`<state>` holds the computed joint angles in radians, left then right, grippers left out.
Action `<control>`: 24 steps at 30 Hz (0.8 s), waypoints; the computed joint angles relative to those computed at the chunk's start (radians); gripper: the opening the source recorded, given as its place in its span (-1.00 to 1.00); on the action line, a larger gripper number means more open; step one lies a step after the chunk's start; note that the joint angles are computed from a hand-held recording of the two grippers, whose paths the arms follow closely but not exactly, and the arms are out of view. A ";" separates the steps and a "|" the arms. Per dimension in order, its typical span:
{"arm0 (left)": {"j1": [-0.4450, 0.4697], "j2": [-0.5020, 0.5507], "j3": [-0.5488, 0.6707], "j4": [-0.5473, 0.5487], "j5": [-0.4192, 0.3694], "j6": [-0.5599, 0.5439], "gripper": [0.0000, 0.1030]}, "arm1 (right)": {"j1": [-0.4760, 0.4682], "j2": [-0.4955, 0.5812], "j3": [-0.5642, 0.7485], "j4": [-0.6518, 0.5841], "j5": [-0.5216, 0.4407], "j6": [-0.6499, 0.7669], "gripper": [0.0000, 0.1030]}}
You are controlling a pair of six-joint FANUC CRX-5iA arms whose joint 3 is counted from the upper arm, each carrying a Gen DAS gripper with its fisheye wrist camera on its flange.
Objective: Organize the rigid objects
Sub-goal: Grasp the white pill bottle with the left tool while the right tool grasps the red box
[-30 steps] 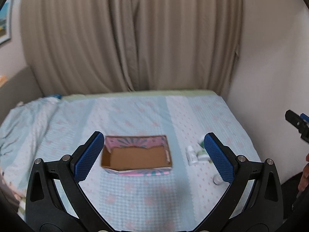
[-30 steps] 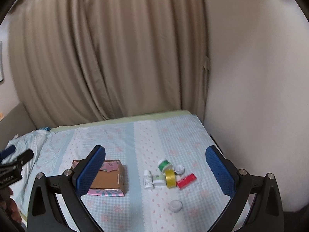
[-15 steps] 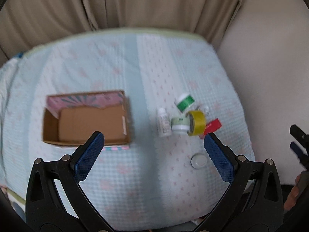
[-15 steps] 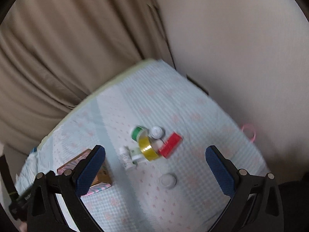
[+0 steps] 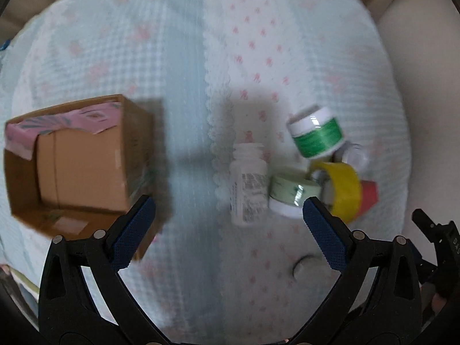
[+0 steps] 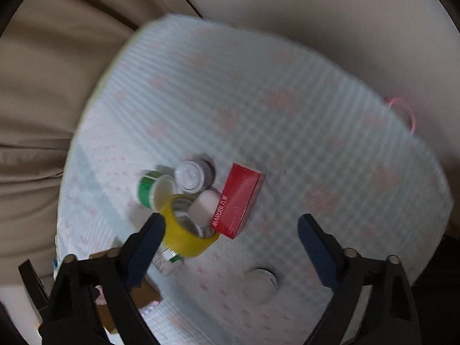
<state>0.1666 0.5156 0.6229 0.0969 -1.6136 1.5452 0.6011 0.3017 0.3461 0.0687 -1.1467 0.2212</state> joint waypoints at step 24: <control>-0.061 0.253 0.082 0.026 -0.044 0.004 -0.07 | -0.072 0.265 0.149 -0.121 -0.048 -0.091 -0.13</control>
<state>0.1053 0.7685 0.7045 0.1231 -1.6572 1.5496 0.5286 0.5663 0.4952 -0.0527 -1.1950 0.1306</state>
